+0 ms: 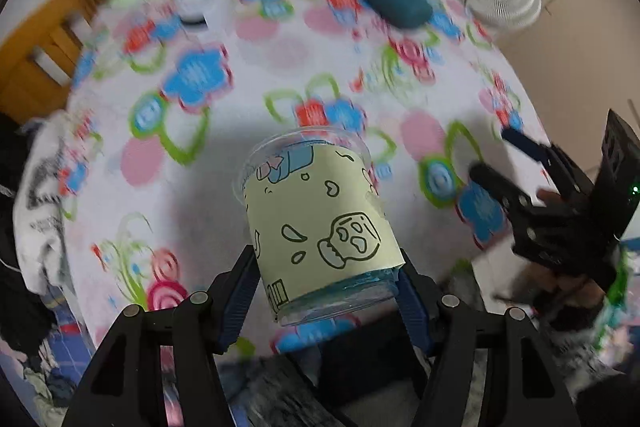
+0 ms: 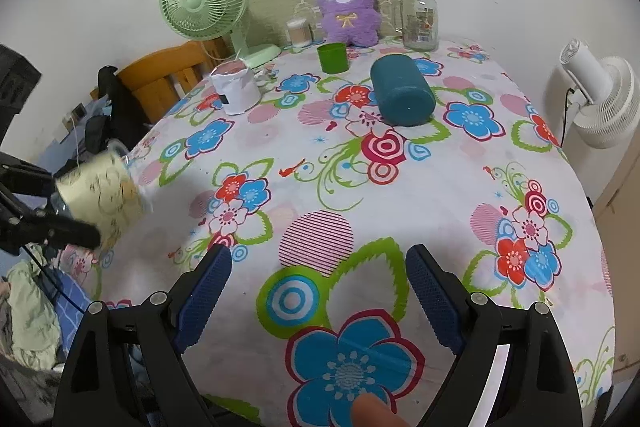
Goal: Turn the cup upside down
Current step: 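Rotate the left tool to turn the cup opening down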
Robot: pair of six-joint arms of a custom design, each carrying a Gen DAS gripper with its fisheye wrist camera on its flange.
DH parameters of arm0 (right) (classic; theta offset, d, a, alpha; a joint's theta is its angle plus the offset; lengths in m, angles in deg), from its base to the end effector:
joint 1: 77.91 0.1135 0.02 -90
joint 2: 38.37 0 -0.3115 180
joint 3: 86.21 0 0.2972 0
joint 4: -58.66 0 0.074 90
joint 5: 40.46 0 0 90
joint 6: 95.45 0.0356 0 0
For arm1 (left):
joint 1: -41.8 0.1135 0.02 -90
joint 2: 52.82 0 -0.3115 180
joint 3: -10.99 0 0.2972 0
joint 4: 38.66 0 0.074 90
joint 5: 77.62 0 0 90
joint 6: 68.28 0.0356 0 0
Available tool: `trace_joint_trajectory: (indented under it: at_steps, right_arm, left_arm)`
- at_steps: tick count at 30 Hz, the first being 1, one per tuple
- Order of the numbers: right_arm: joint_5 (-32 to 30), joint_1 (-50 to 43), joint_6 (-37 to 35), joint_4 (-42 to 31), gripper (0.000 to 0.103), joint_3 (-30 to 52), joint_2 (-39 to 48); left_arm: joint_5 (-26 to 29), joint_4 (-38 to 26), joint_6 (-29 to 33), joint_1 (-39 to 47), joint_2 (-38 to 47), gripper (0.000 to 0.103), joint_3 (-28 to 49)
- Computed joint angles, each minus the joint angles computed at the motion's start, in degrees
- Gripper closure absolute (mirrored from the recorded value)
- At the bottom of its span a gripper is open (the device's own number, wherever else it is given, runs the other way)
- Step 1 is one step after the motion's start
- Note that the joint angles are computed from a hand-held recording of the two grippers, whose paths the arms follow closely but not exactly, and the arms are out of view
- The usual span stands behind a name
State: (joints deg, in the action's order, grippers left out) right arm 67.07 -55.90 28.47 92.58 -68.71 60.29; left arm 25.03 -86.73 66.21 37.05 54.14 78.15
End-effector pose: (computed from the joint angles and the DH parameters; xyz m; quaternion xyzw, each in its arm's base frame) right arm 0.1763 0.0597 0.0485 0.1507 0.9096 0.0436 0.3848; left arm 0.3414 -0.0362 0.1126 0.4159 0.9025 -0.0973 0.0548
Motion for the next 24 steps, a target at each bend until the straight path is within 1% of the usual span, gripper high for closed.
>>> trace_joint_trajectory:
  at_steps: [3,5,8,13,18,22,24]
  right_arm:
    - [0.2,0.39,-0.03,-0.48,0.012,0.14,-0.53]
    - [0.3,0.58,0.11,-0.89,0.012,0.31,-0.61]
    - [0.09,0.52,0.15,-0.8,0.012,0.46,-0.28]
    - [0.3,0.71,0.35,-0.92,0.012,0.42,-0.31]
    - [0.29,0.5,0.62,-0.47,0.012,0.35,0.17]
    - [0.05,0.27,0.38,-0.71,0.012,0.74,0.35]
    - [0.04,0.22,0.13,-1.23,0.012,1.13,0.44]
  left_arm:
    - [-2.92,-6.49,0.49,-1.29,3.08,0.036,3.3]
    - [-4.63,-9.18,0.31,-2.02,5.19,0.036,4.91]
    - [-6.48,-11.4,-1.14,-2.93,8.57,0.036,7.4]
    - [-7.3,-14.22,-4.04,-3.78,13.21,0.036,12.17]
    - [-7.05,-16.08,-4.78,-4.68,14.11,0.036,14.62]
    - [-7.05,-13.71,-5.65,-5.66,14.16,0.035,14.48]
    - [-7.03,-12.73,-5.55,-5.68,14.38,0.032,14.36]
